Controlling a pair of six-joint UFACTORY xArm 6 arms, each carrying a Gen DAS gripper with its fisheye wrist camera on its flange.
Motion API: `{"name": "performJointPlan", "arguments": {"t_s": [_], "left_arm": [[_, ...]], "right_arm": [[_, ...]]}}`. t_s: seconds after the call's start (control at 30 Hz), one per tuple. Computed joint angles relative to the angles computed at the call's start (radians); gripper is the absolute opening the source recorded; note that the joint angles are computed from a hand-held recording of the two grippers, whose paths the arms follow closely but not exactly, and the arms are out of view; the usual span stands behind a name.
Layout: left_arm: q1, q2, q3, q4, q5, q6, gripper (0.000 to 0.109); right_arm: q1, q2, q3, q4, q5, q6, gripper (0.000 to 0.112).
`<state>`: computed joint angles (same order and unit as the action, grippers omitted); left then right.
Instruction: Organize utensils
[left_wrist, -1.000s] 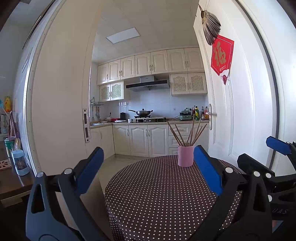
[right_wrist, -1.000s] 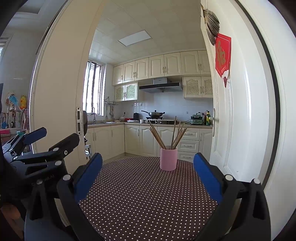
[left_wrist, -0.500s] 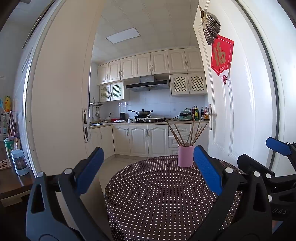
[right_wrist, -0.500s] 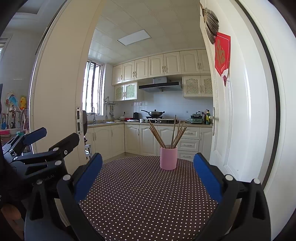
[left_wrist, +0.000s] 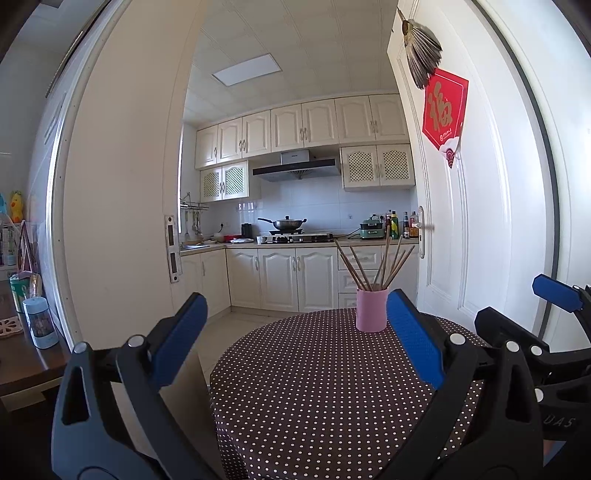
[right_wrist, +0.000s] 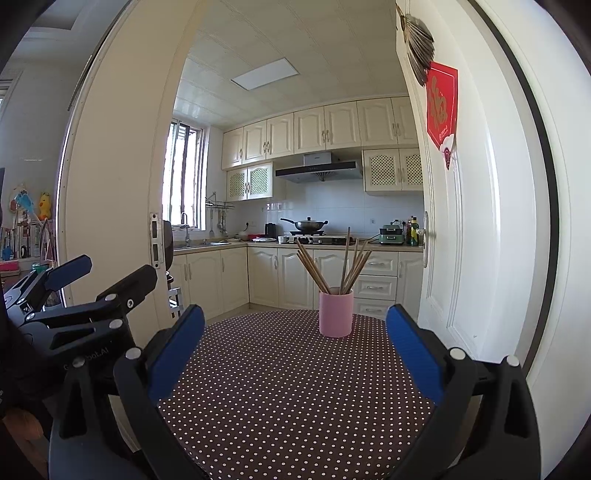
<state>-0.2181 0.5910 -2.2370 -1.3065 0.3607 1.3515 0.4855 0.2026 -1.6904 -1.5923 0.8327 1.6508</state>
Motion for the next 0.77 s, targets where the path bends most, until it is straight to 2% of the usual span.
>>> {"name": "performJointPlan", "arguments": {"t_s": [0.53,0.77], "left_arm": [[-0.007,0.068,-0.090,0.097,0.001,-0.087,0.096],[-0.022,0.163,-0.205,0.255,-0.013,-0.222,0.096]], "right_arm": [[-0.020,0.014,-0.012,0.031,-0.023,-0.002,0.095],[-0.065,0.043,-0.039,0.093,-0.080,-0.018,0.095]]}}
